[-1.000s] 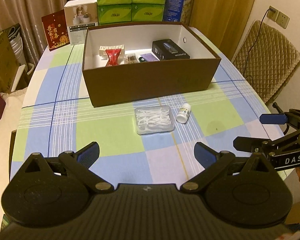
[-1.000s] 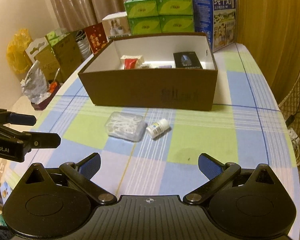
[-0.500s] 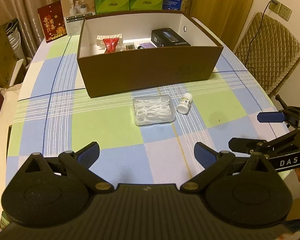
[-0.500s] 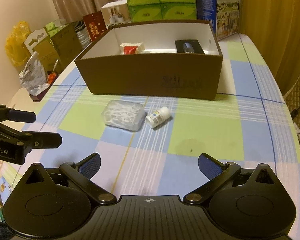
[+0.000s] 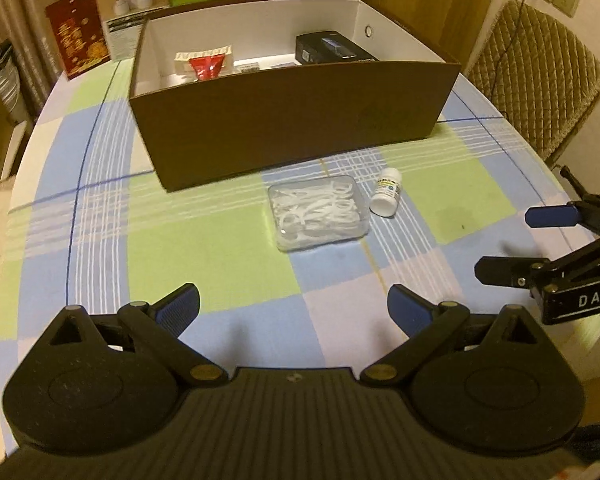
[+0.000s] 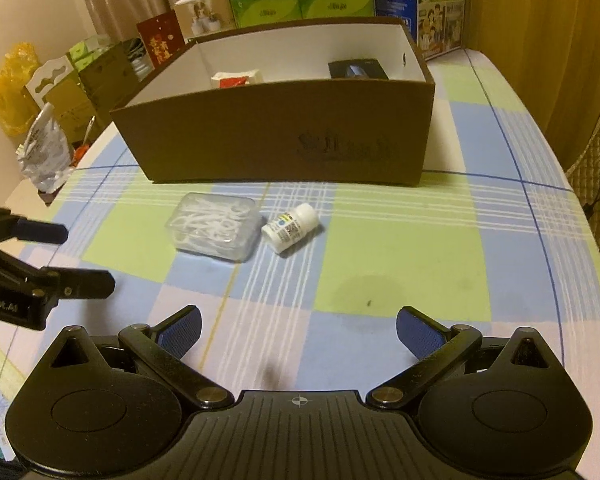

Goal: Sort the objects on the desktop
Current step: 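Move both tools back toward the floss box and white pill bottle, then grasp the clear floss box with the left tool while the right grasps the pill bottle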

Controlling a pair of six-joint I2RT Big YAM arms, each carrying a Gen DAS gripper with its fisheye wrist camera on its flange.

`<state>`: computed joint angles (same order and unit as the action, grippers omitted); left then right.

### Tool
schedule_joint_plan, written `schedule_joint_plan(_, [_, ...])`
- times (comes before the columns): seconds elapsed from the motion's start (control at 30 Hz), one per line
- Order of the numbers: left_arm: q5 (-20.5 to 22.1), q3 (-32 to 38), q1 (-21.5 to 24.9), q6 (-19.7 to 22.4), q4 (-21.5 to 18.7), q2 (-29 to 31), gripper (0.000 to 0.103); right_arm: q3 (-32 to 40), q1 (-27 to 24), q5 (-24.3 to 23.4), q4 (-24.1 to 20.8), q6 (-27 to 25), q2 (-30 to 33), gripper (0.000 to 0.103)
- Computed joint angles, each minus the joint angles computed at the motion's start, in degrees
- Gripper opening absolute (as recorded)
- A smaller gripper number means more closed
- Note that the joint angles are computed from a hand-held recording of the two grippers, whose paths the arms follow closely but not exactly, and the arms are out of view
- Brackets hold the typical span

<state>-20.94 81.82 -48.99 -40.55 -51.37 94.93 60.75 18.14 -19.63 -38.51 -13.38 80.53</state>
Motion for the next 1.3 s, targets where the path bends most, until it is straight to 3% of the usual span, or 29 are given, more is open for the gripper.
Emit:
schedule_joint_plan(0.27, [3.73,-0.08,3.83,10.09,4.2,2.78,0.098,1.28,0.83,1.62,2.81,-2.22,3.77,0.101])
schedule_joint_plan(0.5, [6.49,0.57,6.02,18.28,8.5,5.3,0.098,2.84,0.95,2.95,2.38,-1.04,6.48,0.101])
schedule_joint_plan(0.97, [13.94,4.95,9.46,35.52,11.23,10.64,0.098,5.19,-1.15,6.2,1.02,3.94,9.22,0.101])
schedule_joint_plan(1.13, [17.05,6.71,9.87,39.35,11.04,12.43,0.096,5.96,-2.58,7.65,0.78,7.26,9.84,0.101])
schedule_joint_plan(1.3, [19.63,8.5,10.04,39.18,9.43,13.92,0.082,6.62,-3.61,8.37,0.76,9.24,10.08,0.101])
